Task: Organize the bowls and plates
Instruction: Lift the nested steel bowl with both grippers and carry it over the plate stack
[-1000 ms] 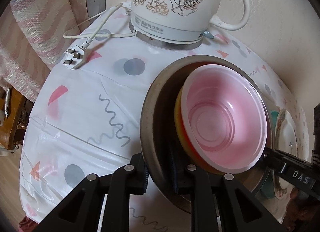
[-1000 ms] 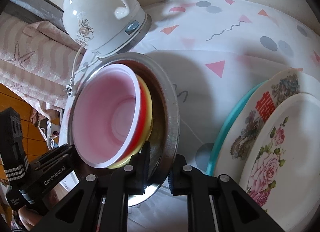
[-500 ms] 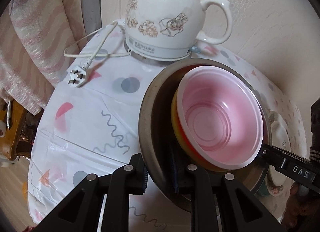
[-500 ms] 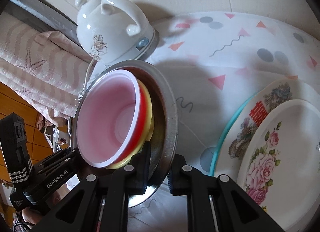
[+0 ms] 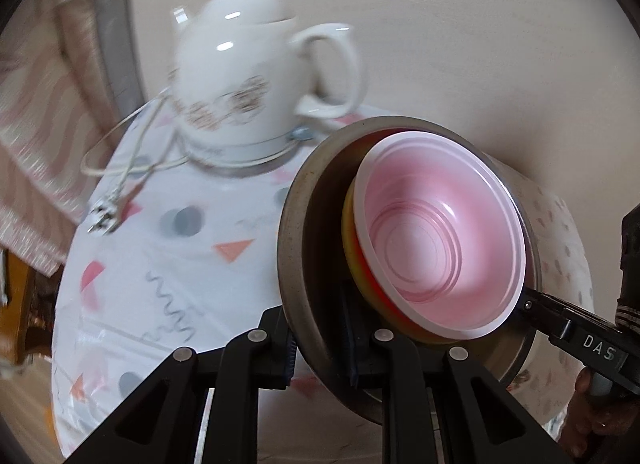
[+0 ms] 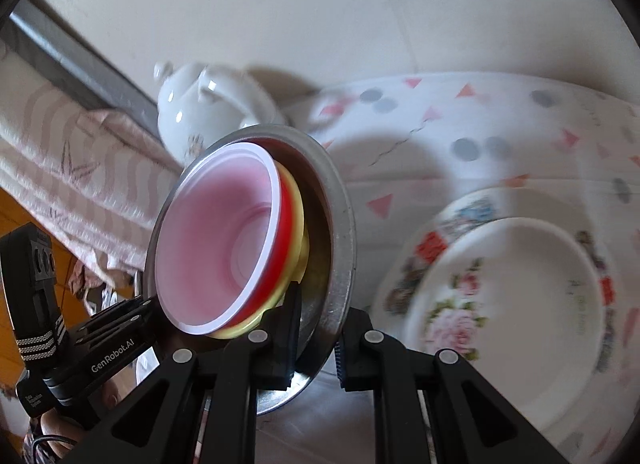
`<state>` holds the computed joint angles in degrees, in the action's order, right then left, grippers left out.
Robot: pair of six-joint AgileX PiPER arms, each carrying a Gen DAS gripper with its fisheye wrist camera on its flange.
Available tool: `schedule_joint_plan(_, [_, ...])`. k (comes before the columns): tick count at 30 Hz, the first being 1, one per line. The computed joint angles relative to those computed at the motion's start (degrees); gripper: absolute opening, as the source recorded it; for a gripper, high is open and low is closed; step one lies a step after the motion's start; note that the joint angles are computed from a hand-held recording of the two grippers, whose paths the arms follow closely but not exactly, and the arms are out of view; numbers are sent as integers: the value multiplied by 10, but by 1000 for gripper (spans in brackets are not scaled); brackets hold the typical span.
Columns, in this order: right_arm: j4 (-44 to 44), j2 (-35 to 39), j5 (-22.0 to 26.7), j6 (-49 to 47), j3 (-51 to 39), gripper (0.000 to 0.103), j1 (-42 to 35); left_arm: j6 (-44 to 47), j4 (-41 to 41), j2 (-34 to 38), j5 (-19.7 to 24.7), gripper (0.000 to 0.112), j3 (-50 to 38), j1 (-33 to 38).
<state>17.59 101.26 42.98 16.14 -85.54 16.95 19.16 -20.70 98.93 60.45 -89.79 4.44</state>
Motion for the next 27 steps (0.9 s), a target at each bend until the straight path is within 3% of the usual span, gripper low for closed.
schedule_joint_plan(15, [-92,-177,-53,140,190,14,-68,19,-15,34,41,19,-62,-134])
schedule_joint_plan(27, [-86,-213,-77,160,262,14,-113,12,2,71,50,19,-86,-187])
